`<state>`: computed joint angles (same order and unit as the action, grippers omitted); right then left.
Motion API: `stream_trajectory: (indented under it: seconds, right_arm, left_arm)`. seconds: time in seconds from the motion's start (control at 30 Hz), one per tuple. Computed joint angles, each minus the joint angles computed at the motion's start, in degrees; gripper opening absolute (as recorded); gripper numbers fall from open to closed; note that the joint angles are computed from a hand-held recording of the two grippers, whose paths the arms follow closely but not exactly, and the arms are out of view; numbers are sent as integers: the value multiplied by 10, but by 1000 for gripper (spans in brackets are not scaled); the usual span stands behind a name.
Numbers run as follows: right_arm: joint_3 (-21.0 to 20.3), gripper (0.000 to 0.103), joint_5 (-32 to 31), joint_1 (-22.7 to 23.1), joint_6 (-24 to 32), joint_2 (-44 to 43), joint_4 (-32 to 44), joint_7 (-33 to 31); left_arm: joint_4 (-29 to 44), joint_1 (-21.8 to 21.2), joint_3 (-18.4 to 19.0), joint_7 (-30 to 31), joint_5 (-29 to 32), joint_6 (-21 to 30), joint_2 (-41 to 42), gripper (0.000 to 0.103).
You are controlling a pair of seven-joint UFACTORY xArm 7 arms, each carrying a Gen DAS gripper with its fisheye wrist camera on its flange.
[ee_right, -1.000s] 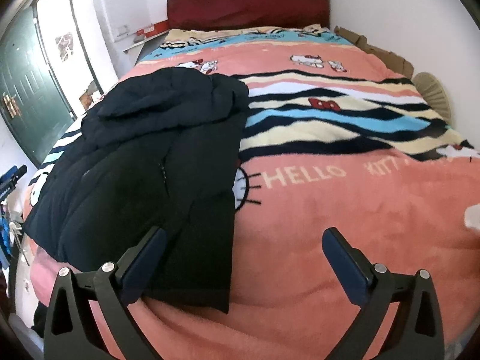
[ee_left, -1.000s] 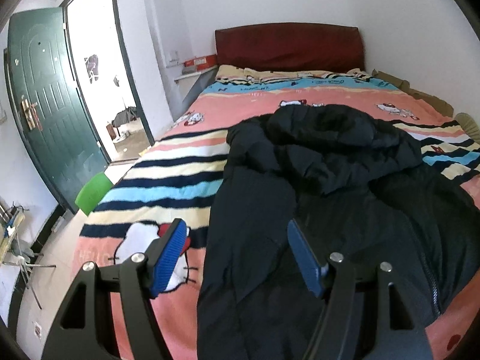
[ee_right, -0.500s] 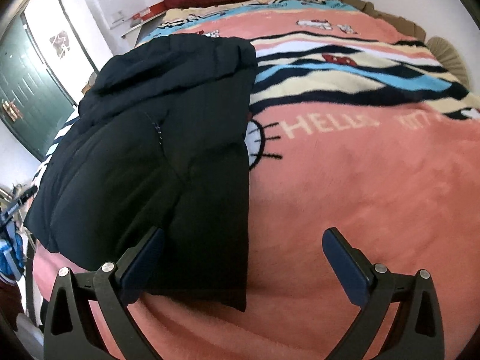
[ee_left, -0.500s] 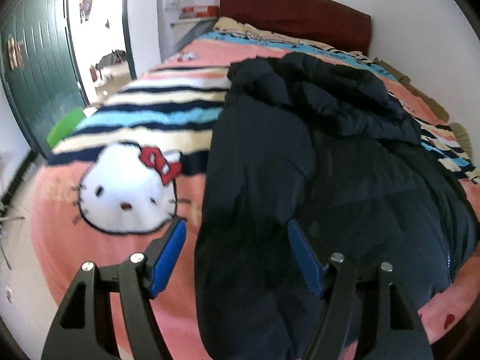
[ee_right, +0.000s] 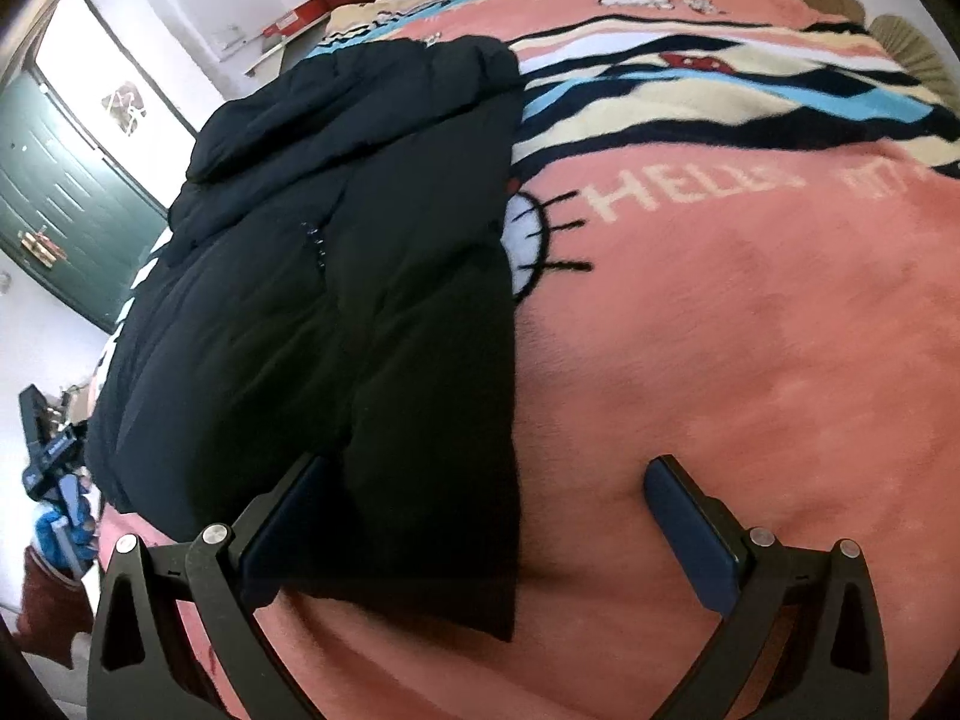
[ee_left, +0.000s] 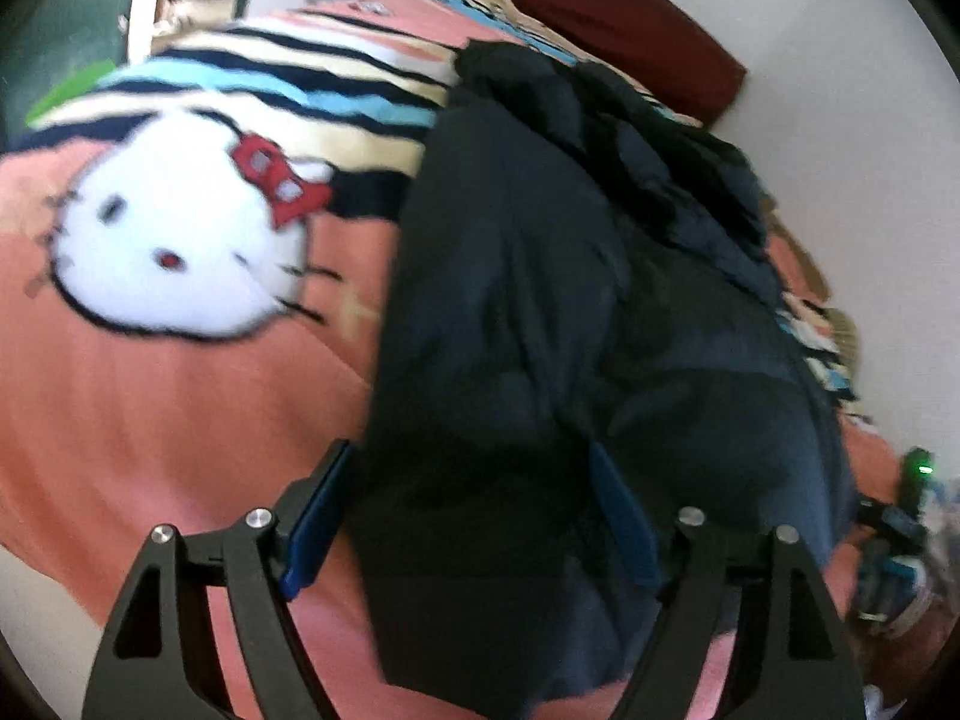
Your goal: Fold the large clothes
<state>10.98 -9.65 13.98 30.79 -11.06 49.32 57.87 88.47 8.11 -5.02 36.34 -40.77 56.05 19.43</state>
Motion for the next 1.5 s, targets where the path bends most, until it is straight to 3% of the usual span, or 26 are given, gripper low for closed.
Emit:
stream_trajectory:
  seconds: [0.37, 0.47, 0.63, 0.73, 0.8, 0.87, 0.97, 1.03, 1.07, 1.13, 1.23, 1.33, 1.5]
  right_arm:
    - [-23, 102, 138, 34, -86, 22, -6, -108]
    - [-29, 95, 180, 42, -119, 21, -18, -134]
    - [-32, 68, 216, 43, -149, 12, -38, -144]
    - [-41, 64, 251, 53, -166, 10, -45, -166]
    - [-41, 64, 255, 52, -160, 16, -39, -175]
    - [-38, 63, 257, 52, -158, 20, -37, -180]
    - [-35, 48, 257, 51, -159, 15, -42, -182]
    - [-41, 32, 278, 61, -171, 14, -43, -206]
    - [-44, 28, 289, 66, -177, 15, -41, -221]
    - [-43, 20, 293, 67, -188, 18, -37, -231]
    - [-42, 17, 300, 70, -222, 19, -36, -240]
    - [-60, 15, 338, 91, -264, 18, -33, -276]
    - [-72, 14, 340, 90, -293, 25, 1, -295]
  left_arm:
    - [-5, 24, -4, 41, -87, 99, -4, 75]
    - [-7, 33, -2, 42, -117, 124, -3, 75]
    - [-8, 37, 2, 33, -146, 136, -1, 75]
    - [-11, 36, 2, 37, -151, 142, -5, 72]
    - [-16, 30, 2, 43, -147, 138, -10, 69]
    - [-23, 22, 3, 43, -139, 126, -15, 56]
    - [-33, 20, 4, 48, -150, 117, -23, 40]
    - [-36, 18, 4, 52, -157, 113, -27, 34]
    - [-35, 17, 4, 54, -158, 112, -30, 31]
    - [-30, 14, 5, 55, -159, 108, -33, 27]
    - [-12, 15, 5, 53, -175, 115, -35, 24]
    - [17, 14, 2, 46, -190, 120, -30, 23]
    - [92, 19, -10, 17, -222, 130, -1, 22]
